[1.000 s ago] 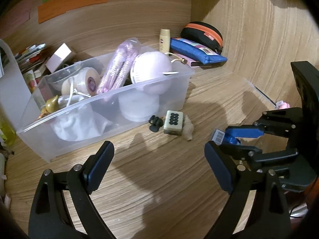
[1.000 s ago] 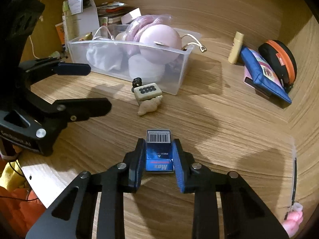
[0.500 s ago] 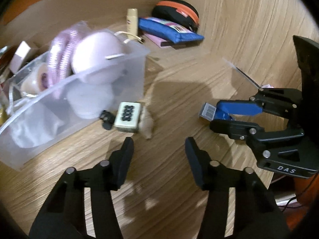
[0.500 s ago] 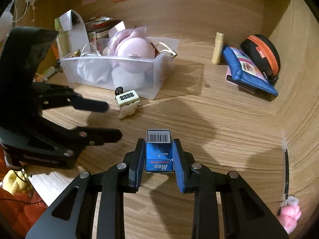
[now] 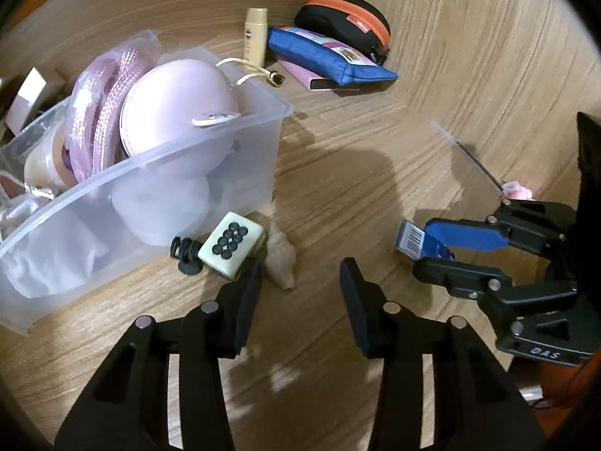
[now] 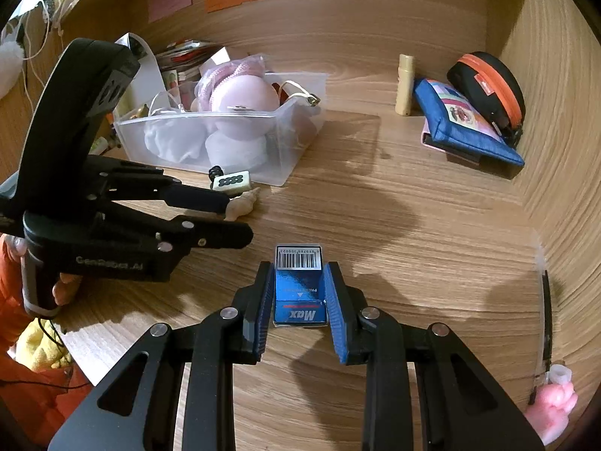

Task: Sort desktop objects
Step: 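Grasp the small beige shell with the left gripper while right gripper holds the eraser box, then carry the shell and eraser box over the clear box and lower them in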

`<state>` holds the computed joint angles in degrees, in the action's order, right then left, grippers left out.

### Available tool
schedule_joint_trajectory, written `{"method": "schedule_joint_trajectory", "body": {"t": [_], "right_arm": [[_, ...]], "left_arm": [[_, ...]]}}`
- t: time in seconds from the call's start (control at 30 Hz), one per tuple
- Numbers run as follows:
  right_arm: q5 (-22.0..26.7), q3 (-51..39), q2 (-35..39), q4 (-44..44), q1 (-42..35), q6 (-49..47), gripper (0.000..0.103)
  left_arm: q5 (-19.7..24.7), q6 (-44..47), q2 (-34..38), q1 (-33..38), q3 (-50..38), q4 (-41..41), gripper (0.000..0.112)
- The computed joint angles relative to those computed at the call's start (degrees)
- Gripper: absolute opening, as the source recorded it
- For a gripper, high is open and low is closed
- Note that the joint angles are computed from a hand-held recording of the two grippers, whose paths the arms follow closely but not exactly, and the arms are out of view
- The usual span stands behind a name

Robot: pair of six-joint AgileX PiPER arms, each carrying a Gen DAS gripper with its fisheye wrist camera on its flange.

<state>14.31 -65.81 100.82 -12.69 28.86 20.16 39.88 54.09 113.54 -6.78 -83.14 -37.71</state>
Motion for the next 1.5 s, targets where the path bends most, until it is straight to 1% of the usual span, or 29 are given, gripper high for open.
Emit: {"method": "schedule_joint_trajectory", "body": {"t": [0.07, 0.2, 0.33, 0.37, 0.43, 0.67, 0.83, 1.1, 1.2, 1.27, 1.33, 1.5], "right_arm": [[-0.2, -0.1, 0.1, 1.5, -0.2, -1.4, 0.025], [-0.5, -0.3, 0.3, 2.2, -0.2, -2.1, 0.025], [-0.7, -0.4, 0.2, 0.5, 0.1, -0.4, 0.025], [-0.6, -0.5, 0.2, 0.5, 0.1, -0.4, 0.025], [-0.4, -0.8, 0.2, 0.1, 0.3, 0.1, 0.025], [0.6, -2.3, 0.0, -3.4, 1.1, 3.4, 0.025], [1.6, -4.6, 0.7, -5.7, 2.1, 5.3, 0.025], [3.6, -10.6, 3.0, -7.7, 3.5, 6.5, 0.025], [5.3, -13.9, 4.0, -8.3, 4.1, 6.8, 0.025], [6.2, -15.7, 4.5, -9.2, 4.5, 7.5, 0.025], [7.2, -17.7, 5.1, -10.0, 4.9, 8.1, 0.025], [9.7, -23.0, 7.5, -8.5, 5.6, 6.6, 0.025]], "left_arm": [[-1.6, -0.2, -0.1, -0.8, 0.4, 0.8, 0.038], [-5.2, 0.3, -0.7, -2.3, 2.0, 1.7, 0.017], [-5.1, 0.6, -0.4, -2.2, 1.7, 1.1, 0.017], [-6.2, -0.8, -0.6, -2.4, 2.2, 1.7, 0.017], [-5.9, -0.2, -0.6, -2.2, 2.2, 1.0, 0.017], [-4.4, 8.3, -4.7, 0.4, 5.8, -8.2, 0.017], [-3.7, 12.9, -7.8, 2.8, 7.9, -13.0, 0.017], [0.7, 18.2, -10.4, 9.5, 7.5, -19.9, 0.017], [3.2, 19.5, -10.2, 12.4, 6.3, -21.6, 0.017], [3.7, 19.7, -10.0, 13.9, 5.6, -22.4, 0.017], [5.7, 19.4, -9.1, 15.7, 4.0, -23.0, 0.017], [7.3, 19.8, -7.5, 19.1, 1.4, -24.5, 0.017]]}}
